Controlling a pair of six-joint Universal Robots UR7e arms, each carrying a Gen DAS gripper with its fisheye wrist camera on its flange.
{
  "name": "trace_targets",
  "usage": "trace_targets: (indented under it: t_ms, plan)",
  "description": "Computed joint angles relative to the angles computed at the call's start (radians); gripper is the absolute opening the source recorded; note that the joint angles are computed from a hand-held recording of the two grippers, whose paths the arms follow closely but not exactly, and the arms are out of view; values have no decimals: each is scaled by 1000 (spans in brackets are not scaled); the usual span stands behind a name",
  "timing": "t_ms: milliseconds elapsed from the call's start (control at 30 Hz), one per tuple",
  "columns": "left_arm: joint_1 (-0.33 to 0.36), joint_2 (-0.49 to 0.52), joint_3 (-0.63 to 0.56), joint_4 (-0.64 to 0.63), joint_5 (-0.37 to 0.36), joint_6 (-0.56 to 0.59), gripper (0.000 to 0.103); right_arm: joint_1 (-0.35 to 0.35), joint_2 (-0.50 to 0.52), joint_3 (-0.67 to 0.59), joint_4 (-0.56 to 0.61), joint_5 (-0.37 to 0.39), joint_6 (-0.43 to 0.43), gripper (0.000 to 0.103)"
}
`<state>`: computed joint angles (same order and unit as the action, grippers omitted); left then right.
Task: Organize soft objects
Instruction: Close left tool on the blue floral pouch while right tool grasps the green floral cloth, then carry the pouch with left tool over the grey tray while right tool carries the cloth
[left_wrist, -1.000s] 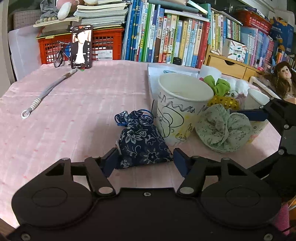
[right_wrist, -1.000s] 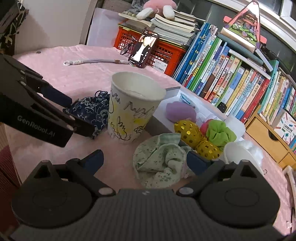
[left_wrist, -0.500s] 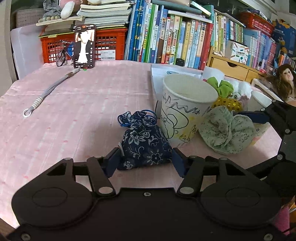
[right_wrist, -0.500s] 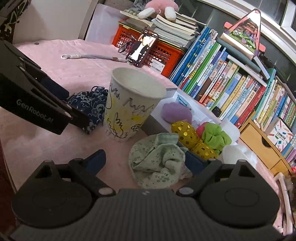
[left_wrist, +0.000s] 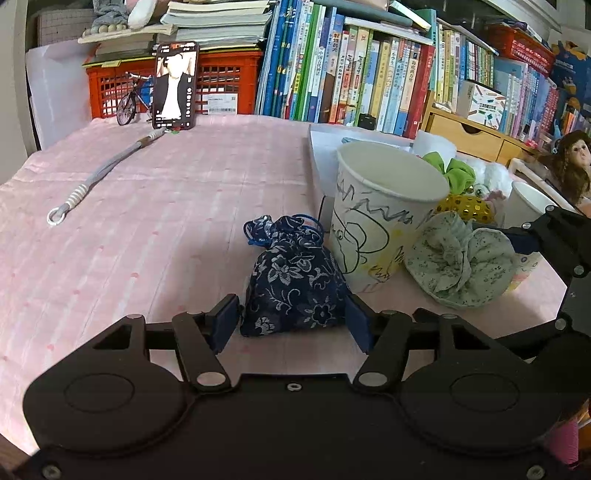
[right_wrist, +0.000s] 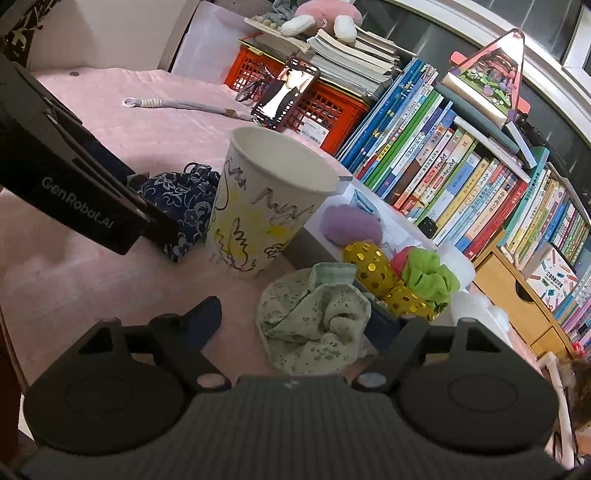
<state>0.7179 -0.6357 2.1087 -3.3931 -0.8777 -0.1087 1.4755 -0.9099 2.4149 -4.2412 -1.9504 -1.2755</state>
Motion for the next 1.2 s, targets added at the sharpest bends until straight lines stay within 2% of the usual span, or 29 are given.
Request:
trace_targets:
  t_ms: [133,233,300,567,667,733,833,900,1067,1200]
  plan:
    - [4,8,-6,-6,-2,-6,64,0,9,-4,-13,-1,-6,87]
    - [6,12,-8,-11,-4,-5,64,-1,19,-7,-27,-3,-11,84]
    - [7,14,-10,-15,-6,-6,64,0,25,-9,-32,-3,-11,77]
    - [2,43,-24,-51,5,-29,66,-1,58,-19,-76,5,-36,72]
    - [-2,51,-27,-58,19,-34,64,-3,69,-20,-94,12,-42,69]
    - [-5,50,-25,-60,30,-38,59,-2,83,-22,-120,14,-52,64]
    - [-3,41,-22,-53,26,-48,53,-5,104,-25,-169,25,-66,52]
    - [-4,34,-18,-49,25,-52,50,-4,98,-25,-175,31,-41,38]
    - [-18,27,-10,-64,55,-59,45,-1,37,-11,-118,46,56,21]
    - [-35,29,-4,-113,99,-25,44,0,-8,7,-77,61,113,19]
